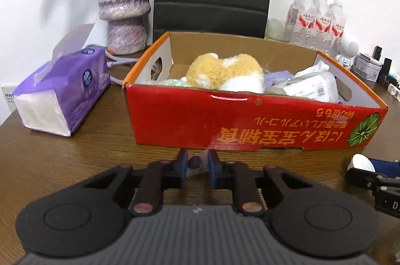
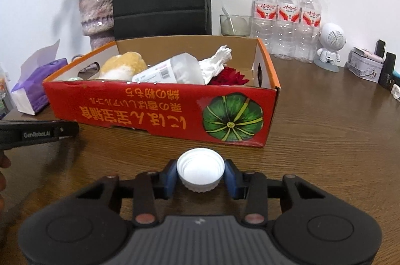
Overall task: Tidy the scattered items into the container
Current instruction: 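Grasp the clear packet with left tool while right tool grasps white round lid, then carry the packet and white lid into the box and open both tools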
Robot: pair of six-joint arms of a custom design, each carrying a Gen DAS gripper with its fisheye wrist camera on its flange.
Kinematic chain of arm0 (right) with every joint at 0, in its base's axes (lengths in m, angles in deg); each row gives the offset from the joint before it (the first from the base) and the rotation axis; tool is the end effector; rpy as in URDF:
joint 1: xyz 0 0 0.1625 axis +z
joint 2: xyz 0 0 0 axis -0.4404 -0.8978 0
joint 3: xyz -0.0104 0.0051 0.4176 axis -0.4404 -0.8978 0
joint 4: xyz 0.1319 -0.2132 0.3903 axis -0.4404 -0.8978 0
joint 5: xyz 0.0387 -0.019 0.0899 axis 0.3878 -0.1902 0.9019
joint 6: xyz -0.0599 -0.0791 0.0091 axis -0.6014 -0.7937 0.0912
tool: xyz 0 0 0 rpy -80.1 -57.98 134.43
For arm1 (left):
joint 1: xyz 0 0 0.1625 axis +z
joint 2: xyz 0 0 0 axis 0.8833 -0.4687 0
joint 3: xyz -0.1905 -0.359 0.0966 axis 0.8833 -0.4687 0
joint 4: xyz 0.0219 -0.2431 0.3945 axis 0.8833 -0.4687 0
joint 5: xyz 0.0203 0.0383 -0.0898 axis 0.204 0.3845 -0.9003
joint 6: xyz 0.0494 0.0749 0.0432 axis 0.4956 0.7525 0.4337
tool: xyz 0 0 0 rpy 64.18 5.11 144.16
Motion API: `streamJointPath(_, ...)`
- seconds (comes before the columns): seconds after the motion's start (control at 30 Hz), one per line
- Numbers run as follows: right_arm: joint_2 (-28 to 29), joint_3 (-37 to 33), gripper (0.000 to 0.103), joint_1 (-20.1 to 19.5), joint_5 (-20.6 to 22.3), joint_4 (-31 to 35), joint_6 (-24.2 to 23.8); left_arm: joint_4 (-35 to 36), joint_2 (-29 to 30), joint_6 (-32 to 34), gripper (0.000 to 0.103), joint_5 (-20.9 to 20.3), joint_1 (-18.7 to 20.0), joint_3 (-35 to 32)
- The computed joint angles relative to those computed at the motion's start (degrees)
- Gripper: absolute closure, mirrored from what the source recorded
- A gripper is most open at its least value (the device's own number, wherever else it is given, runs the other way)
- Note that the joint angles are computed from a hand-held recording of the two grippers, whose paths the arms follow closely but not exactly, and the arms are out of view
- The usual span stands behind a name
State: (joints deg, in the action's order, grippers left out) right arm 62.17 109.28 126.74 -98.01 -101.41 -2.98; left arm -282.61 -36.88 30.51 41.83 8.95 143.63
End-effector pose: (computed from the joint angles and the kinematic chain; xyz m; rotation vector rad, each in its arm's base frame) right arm 0.2407 -0.7477 -0.0014 0.8166 -2.3506 0.9177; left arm -0.0316 -0.7239 0.2265 0.2476 2.1004 -1.1585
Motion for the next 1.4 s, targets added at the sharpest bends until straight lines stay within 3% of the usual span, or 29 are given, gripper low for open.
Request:
streamJointPath(0.7,-1.04,1.87,0.064,-0.53,2.36,-3.72,-0.98,-2.28,-3.77,0.81,0.096,-5.66,-0.21,4.13)
streamJointPath(1.13,-4.35,5.78,0.064,-0.18,8.46,-8.43,-0.58,-7.9,-7.38,4.29,0.097,-8.41,-2.41,7.9)
streamJointPath(1.17,-4.4,5.85,0.064,-0.19,8.47,-8.36,-0.53,-5.86,-7.49,3.69,0.094,-8.08,-2.21,7.66)
streamJointPath(1.23,-4.26,5.69,0.064,-0.21,7.9,-7.56,-0.41,-0.95,-7.3,1.5,0.071,-6.87,-1.66,6.92)
streamJointPath(1.27,-4.13,5.58,0.064,-0.23,7.58,-7.11,-0.36,2.0,-6.96,0.37,0.048,-6.24,-1.32,6.29)
streamJointPath(1.3,-4.03,5.47,0.064,-0.25,7.3,-6.65,-0.32,3.93,-6.24,-0.51,0.037,-5.02,-1.1,5.49)
streamJointPath(1.4,-3.7,5.02,0.064,-0.3,6.53,-5.57,-0.17,5.73,-3.39,-0.75,0.035,-1.84,-0.69,2.82)
